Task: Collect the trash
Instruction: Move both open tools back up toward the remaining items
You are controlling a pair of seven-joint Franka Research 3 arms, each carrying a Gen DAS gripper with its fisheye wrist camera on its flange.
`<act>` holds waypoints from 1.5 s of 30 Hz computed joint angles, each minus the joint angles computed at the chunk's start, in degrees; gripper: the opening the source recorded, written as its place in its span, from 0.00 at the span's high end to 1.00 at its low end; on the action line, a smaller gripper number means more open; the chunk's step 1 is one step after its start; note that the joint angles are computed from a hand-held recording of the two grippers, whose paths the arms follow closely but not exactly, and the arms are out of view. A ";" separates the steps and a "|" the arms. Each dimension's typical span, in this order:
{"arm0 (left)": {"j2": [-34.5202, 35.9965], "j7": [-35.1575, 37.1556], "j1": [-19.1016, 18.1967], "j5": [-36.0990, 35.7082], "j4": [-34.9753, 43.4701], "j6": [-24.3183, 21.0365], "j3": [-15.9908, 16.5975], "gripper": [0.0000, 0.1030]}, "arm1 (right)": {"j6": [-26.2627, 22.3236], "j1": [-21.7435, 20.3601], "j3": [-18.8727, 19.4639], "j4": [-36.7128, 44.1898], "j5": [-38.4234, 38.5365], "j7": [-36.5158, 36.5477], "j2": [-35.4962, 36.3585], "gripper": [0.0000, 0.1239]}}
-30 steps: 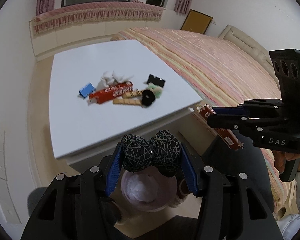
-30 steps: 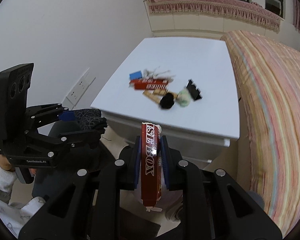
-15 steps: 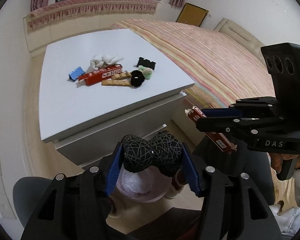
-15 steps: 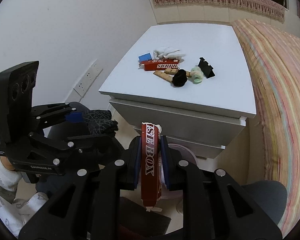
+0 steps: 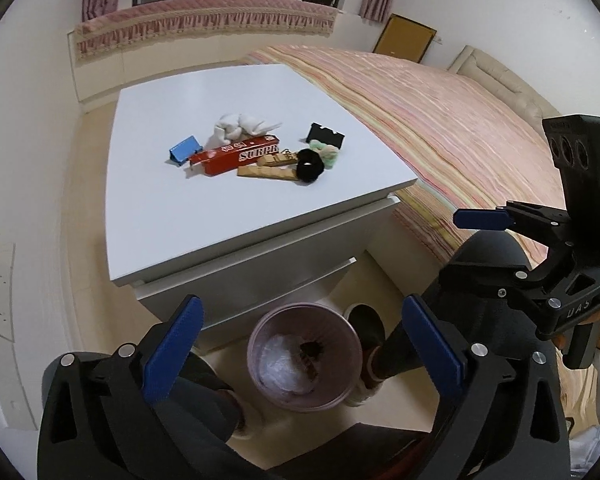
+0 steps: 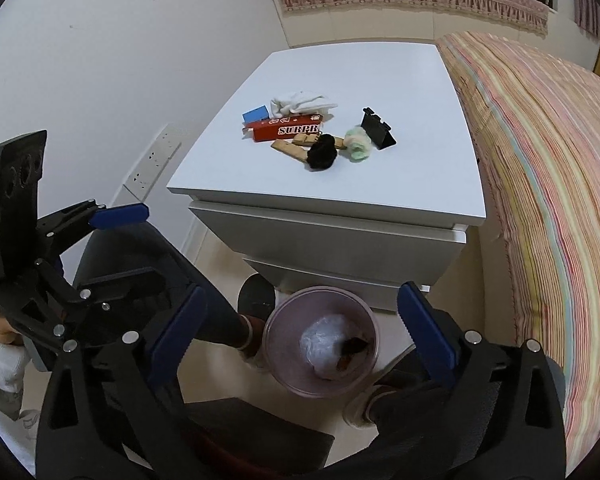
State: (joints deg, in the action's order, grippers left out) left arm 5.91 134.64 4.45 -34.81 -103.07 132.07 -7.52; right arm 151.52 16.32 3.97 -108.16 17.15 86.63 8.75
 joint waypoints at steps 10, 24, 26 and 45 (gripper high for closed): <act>0.50 -0.43 0.31 0.11 0.78 -0.15 0.02 0.07 | -0.27 -0.11 0.00 0.62 0.28 -0.45 0.39 0.22; 3.71 -1.54 1.37 0.53 6.46 -1.09 -0.49 0.07 | -2.19 -0.60 -0.62 5.56 -1.10 -0.67 2.34 0.22; 5.01 -1.51 1.71 0.90 8.66 -0.95 -0.79 0.07 | -2.68 -0.78 -0.84 7.32 -1.67 -0.75 3.10 0.22; 32.72 -5.14 4.27 14.37 49.67 -12.58 -6.00 0.07 | -15.06 -3.06 -2.23 36.72 -5.96 -6.84 21.38 0.22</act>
State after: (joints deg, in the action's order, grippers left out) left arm 38.64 129.50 8.72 -20.44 -53.41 119.49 -13.51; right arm 136.46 13.26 1.74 -71.44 11.19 79.79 30.13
